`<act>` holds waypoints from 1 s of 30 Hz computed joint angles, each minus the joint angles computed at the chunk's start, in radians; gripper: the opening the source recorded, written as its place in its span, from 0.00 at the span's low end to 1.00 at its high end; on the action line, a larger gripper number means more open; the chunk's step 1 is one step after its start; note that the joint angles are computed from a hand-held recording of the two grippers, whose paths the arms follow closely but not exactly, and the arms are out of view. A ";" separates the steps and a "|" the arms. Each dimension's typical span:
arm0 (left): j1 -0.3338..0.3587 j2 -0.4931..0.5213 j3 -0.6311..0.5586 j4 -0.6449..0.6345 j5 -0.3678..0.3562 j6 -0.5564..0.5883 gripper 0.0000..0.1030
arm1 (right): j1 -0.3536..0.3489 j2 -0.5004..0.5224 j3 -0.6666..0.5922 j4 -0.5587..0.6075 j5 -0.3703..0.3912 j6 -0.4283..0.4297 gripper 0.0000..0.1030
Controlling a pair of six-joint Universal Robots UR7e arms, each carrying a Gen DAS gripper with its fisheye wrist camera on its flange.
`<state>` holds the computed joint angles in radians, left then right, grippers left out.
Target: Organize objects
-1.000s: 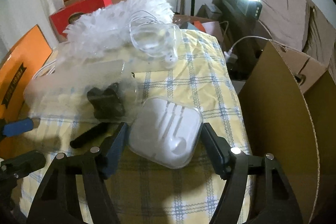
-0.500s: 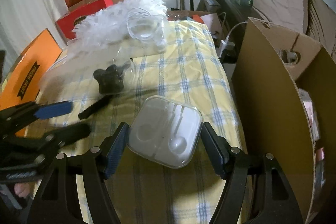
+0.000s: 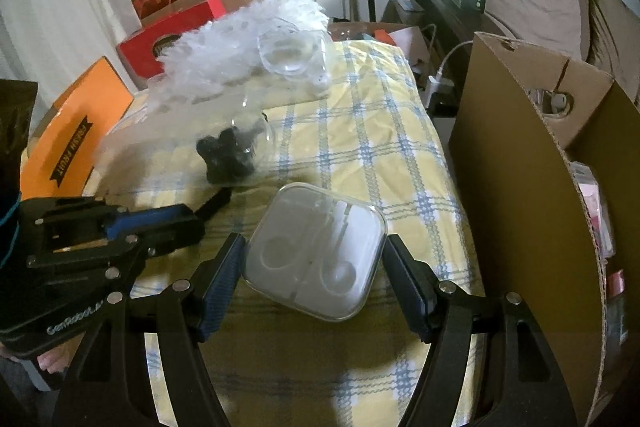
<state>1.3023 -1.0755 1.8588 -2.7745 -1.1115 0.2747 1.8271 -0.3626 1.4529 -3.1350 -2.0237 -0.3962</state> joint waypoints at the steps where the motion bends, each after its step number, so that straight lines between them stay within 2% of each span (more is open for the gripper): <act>1: 0.003 -0.014 0.002 0.001 -0.019 -0.005 0.09 | 0.002 -0.003 0.004 -0.004 0.003 0.000 0.70; 6: -0.010 -0.104 0.026 -0.006 -0.105 -0.039 0.09 | 0.019 -0.029 0.031 -0.030 0.021 -0.002 0.70; 10: -0.038 -0.168 0.041 -0.033 -0.124 -0.035 0.09 | 0.038 -0.048 0.049 -0.051 0.037 -0.004 0.70; 19: -0.061 -0.261 0.053 -0.038 -0.101 -0.045 0.09 | 0.079 -0.081 0.089 -0.078 0.072 -0.018 0.70; 30: -0.052 -0.357 0.115 -0.054 -0.073 -0.071 0.09 | 0.135 -0.070 0.076 -0.074 0.069 -0.046 0.70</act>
